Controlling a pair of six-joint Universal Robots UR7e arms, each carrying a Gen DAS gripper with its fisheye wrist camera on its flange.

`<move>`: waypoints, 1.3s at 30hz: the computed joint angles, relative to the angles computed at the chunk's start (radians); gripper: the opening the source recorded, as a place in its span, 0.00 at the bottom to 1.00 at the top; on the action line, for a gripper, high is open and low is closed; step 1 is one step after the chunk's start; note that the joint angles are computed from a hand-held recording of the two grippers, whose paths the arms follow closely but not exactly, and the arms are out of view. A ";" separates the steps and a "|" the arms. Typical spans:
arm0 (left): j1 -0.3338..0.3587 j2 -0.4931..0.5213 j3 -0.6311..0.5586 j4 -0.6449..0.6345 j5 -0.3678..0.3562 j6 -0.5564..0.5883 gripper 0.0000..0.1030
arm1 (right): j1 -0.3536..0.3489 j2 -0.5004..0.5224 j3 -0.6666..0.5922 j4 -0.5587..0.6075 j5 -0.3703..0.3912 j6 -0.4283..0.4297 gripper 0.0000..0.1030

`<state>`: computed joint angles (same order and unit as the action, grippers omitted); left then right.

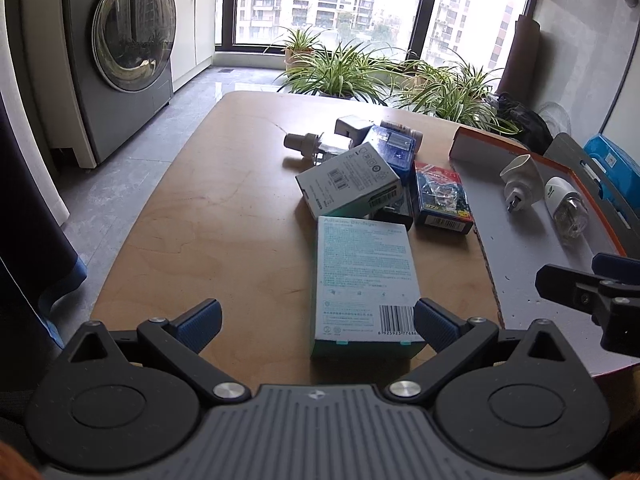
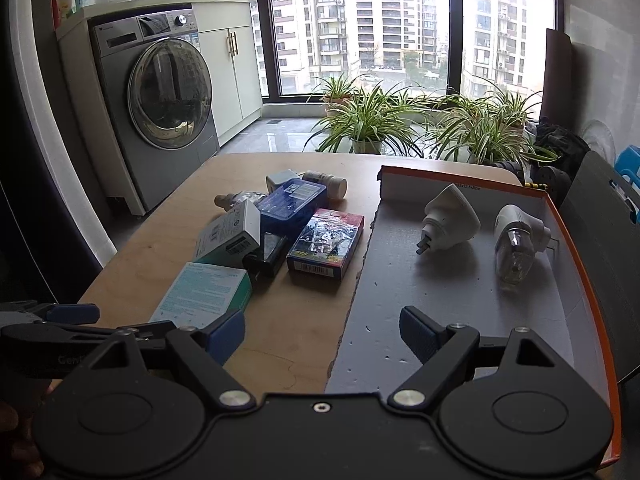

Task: Organize rigid objects
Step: 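Withdraw both tools from the tray toward the teal bandage box, then grasp the teal bandage box with the left tool while the right tool approaches the red card pack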

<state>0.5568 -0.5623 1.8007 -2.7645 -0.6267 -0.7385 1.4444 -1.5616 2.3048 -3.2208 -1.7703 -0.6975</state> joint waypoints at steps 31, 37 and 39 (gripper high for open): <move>0.021 -0.028 0.061 -0.200 0.048 0.118 0.70 | 0.013 0.107 -0.069 -0.005 -0.043 0.004 0.96; 0.028 -0.067 0.093 -0.171 0.069 0.055 0.70 | 0.037 0.195 -0.131 -0.051 -0.084 0.004 0.96; 0.032 -0.069 0.094 -0.176 0.060 0.053 0.70 | 0.042 0.233 -0.171 -0.052 -0.106 0.021 0.96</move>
